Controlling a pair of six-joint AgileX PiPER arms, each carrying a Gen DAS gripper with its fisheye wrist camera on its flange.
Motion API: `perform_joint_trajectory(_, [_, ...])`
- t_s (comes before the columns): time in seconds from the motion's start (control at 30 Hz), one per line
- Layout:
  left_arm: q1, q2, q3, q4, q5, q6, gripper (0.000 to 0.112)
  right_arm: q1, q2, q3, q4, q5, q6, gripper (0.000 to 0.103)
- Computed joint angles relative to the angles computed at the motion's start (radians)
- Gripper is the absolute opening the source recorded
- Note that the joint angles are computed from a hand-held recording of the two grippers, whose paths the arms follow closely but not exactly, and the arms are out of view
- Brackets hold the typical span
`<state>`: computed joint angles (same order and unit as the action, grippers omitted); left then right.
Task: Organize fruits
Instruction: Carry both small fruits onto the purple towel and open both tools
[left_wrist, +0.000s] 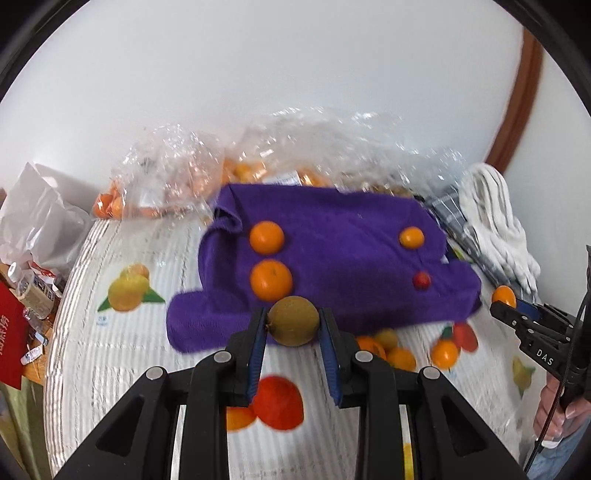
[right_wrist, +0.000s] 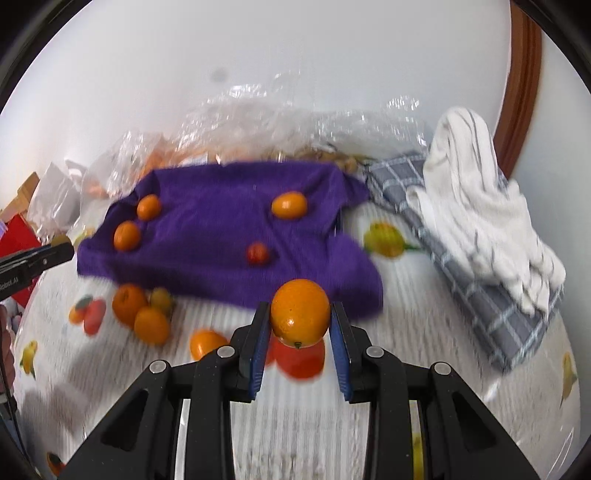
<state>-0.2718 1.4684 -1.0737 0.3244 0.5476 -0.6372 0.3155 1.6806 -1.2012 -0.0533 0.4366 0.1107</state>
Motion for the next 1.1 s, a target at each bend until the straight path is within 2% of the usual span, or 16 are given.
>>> perform_joint_trajectory(0.13, [0.019,0.081,-0.110,-0.033,0.024,0.015,0.027,-0.008,0.088,-0.148,0.030,0.041,-0.037,0.031])
perform_joint_trajectory(0.27, [0.010,0.182,-0.226,0.007,0.066,-0.022,0.027,-0.034,0.216,-0.331,0.163,0.115,-0.146,0.031])
perform_joint_trajectory(0.4, [0.015,0.287,-0.324,-0.032,0.089,0.014,0.027,-0.037,0.333,-0.458,0.212,0.172,-0.184,0.031])
perform_joint_trajectory(0.6, [-0.005,0.421,-0.444,0.007,0.158,-0.001,0.027,-0.032,0.445,-0.556,0.197,0.222,-0.172,0.032])
perform_joint_trajectory(0.7, [-0.013,0.453,-0.470,-0.001,0.168,0.006,0.027,-0.037,0.460,-0.562,0.205,0.224,-0.187,0.033])
perform_joint_trajectory(0.8, [-0.019,0.481,-0.494,0.007,0.179,0.006,0.027,-0.050,0.444,-0.533,0.234,0.206,-0.212,0.039])
perform_joint_trajectory(1.0, [-0.022,0.505,-0.512,0.019,0.187,0.008,0.027,-0.072,0.339,-0.426,0.222,0.155,-0.201,0.044])
perform_joint_trajectory(1.1, [-0.018,0.511,-0.516,0.004,0.185,0.020,0.027,-0.075,0.266,-0.337,0.153,0.119,-0.137,0.044])
